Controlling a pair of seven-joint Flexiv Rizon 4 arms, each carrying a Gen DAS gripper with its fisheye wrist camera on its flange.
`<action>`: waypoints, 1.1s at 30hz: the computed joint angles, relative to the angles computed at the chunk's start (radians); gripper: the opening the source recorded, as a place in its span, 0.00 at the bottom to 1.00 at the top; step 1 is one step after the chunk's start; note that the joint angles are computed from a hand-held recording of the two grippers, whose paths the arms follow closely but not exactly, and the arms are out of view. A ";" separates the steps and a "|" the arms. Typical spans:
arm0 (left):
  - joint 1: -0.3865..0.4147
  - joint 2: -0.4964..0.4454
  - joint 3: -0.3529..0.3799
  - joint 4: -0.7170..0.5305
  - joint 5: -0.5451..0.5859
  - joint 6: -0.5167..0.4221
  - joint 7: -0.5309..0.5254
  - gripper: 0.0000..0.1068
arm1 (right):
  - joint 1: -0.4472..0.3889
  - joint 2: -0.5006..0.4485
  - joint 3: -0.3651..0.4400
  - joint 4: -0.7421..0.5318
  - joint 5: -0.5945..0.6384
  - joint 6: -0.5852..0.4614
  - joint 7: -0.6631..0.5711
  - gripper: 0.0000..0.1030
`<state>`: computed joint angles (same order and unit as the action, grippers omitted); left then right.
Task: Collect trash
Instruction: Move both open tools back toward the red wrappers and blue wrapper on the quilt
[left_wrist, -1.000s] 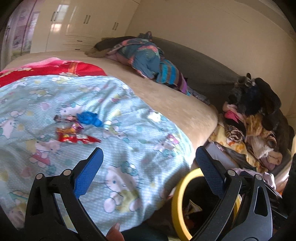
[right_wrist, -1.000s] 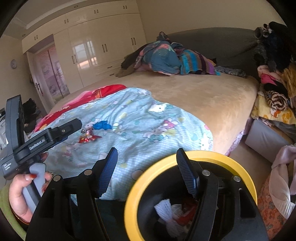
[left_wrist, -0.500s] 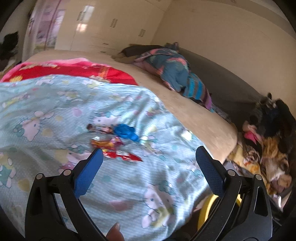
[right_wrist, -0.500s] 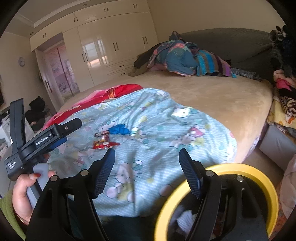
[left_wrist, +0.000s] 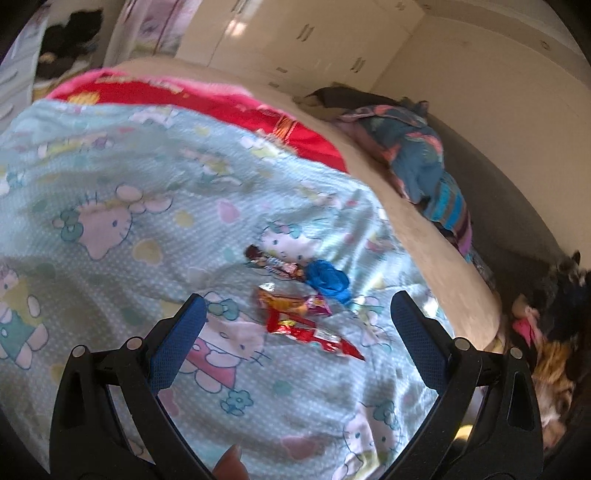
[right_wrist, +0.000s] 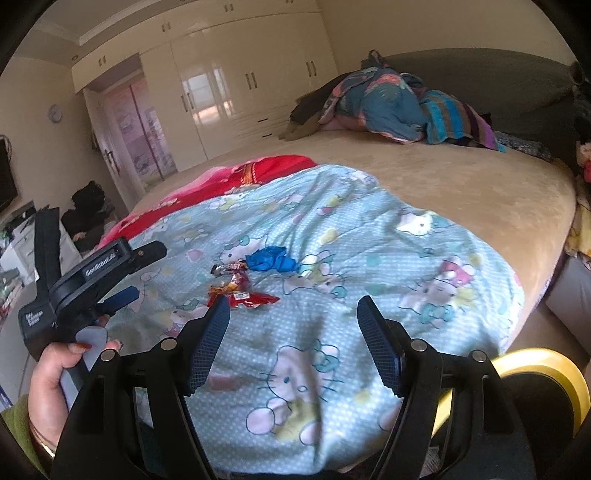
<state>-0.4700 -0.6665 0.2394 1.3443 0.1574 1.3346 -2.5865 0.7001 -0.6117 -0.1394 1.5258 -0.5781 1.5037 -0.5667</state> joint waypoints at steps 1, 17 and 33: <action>0.013 -0.004 -0.015 0.002 -0.013 0.000 0.003 0.86 | -0.013 -0.012 0.022 -0.017 0.004 -0.007 -0.020 0.67; 0.118 -0.082 -0.114 -0.033 -0.151 -0.045 0.044 0.46 | -0.094 -0.262 0.252 -0.397 0.174 -0.273 -0.470 0.67; 0.180 -0.154 -0.236 -0.060 -0.328 -0.006 0.241 0.33 | -0.082 -0.411 0.276 -0.659 0.292 -0.426 -0.670 0.64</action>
